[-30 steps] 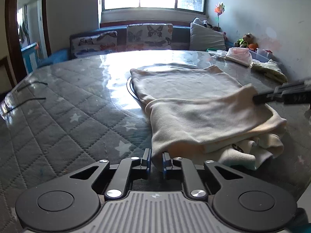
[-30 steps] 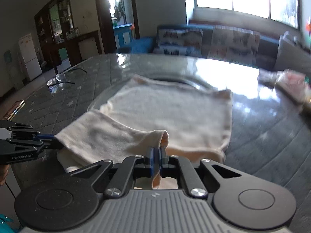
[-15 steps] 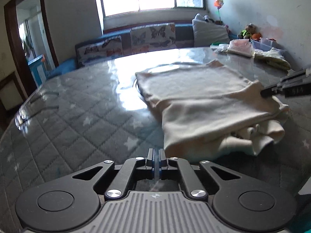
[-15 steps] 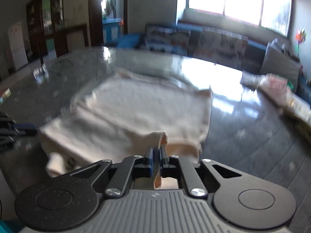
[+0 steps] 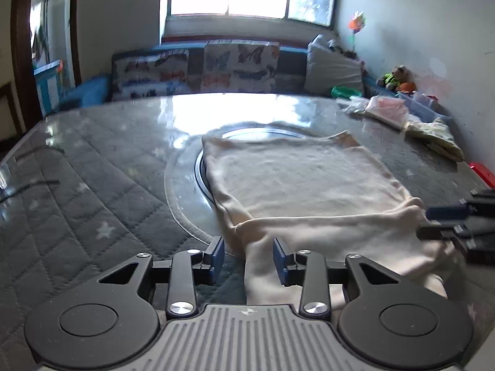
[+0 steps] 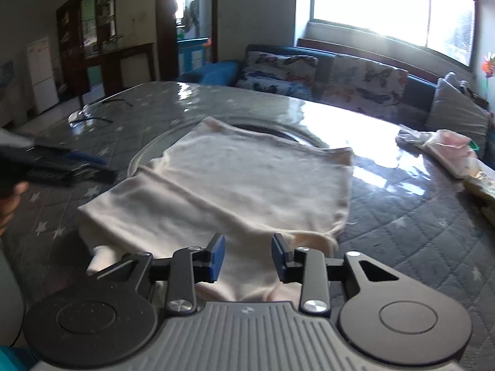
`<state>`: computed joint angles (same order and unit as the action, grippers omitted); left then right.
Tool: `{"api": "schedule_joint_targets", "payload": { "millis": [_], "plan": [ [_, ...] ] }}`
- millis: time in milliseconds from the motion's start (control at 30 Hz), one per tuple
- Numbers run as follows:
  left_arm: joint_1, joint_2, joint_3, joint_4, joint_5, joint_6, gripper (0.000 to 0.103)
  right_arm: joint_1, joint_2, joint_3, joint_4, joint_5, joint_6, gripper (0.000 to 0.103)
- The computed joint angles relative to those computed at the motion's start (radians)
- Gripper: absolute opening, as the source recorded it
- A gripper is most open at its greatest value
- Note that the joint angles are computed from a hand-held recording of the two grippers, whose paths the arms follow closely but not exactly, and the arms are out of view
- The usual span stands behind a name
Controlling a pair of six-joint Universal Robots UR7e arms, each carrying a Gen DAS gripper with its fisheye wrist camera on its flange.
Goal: Fold clothes
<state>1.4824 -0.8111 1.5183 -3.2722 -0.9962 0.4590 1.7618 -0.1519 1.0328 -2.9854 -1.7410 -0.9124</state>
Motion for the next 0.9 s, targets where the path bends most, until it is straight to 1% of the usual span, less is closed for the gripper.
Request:
{"api": "schedule_joint_targets", "payload": {
  "millis": [67,100,133,167,200,367,400,433,533,600,667,700,833,900],
  "plan": [
    [0.010,0.010,-0.025,0.046,-0.015,-0.020,0.035,-0.002,0.003,-0.003,0.012,0.004,-0.002,0.036],
    [0.014,0.014,-0.030,0.061,-0.018,-0.025,0.023,-0.002,0.004,-0.006,0.018,0.005,-0.002,0.036],
    [0.016,0.014,-0.029,0.062,-0.020,-0.030,0.016,-0.003,0.006,-0.009,0.024,0.005,-0.001,0.038],
    [0.017,0.013,-0.025,0.056,-0.019,-0.034,0.013,-0.003,0.008,-0.013,0.031,0.006,-0.001,0.039],
    [0.019,0.012,-0.020,0.050,-0.018,-0.039,0.008,-0.004,0.010,-0.015,0.036,0.005,-0.003,0.040],
    [0.014,-0.003,0.014,-0.009,0.054,-0.053,0.003,-0.005,0.023,-0.042,0.083,-0.011,-0.006,0.040],
    [0.014,-0.003,0.015,-0.013,0.074,-0.053,0.003,-0.006,0.026,-0.046,0.092,-0.014,-0.005,0.040],
    [0.016,-0.009,0.018,-0.004,0.077,-0.068,0.003,-0.007,0.026,-0.046,0.095,-0.014,-0.005,0.040],
    [0.025,-0.038,0.028,0.021,0.001,-0.111,0.008,-0.007,0.023,-0.043,0.089,-0.001,-0.005,0.041],
    [0.018,-0.034,0.021,0.005,-0.019,-0.101,0.027,-0.005,0.024,-0.047,0.086,0.005,-0.006,0.041],
    [0.010,-0.016,-0.005,0.004,-0.020,-0.092,0.034,-0.003,0.026,-0.053,0.089,0.008,-0.008,0.041],
    [0.010,-0.005,-0.025,0.016,-0.022,-0.094,0.035,-0.002,0.028,-0.055,0.091,0.008,-0.010,0.041],
    [0.017,0.042,-0.107,0.096,-0.004,-0.145,0.035,-0.003,0.028,-0.054,0.092,0.014,-0.015,0.042],
    [0.023,0.054,-0.131,0.130,0.000,-0.173,0.032,-0.004,0.027,-0.052,0.089,0.020,-0.014,0.042]
  ]
}}
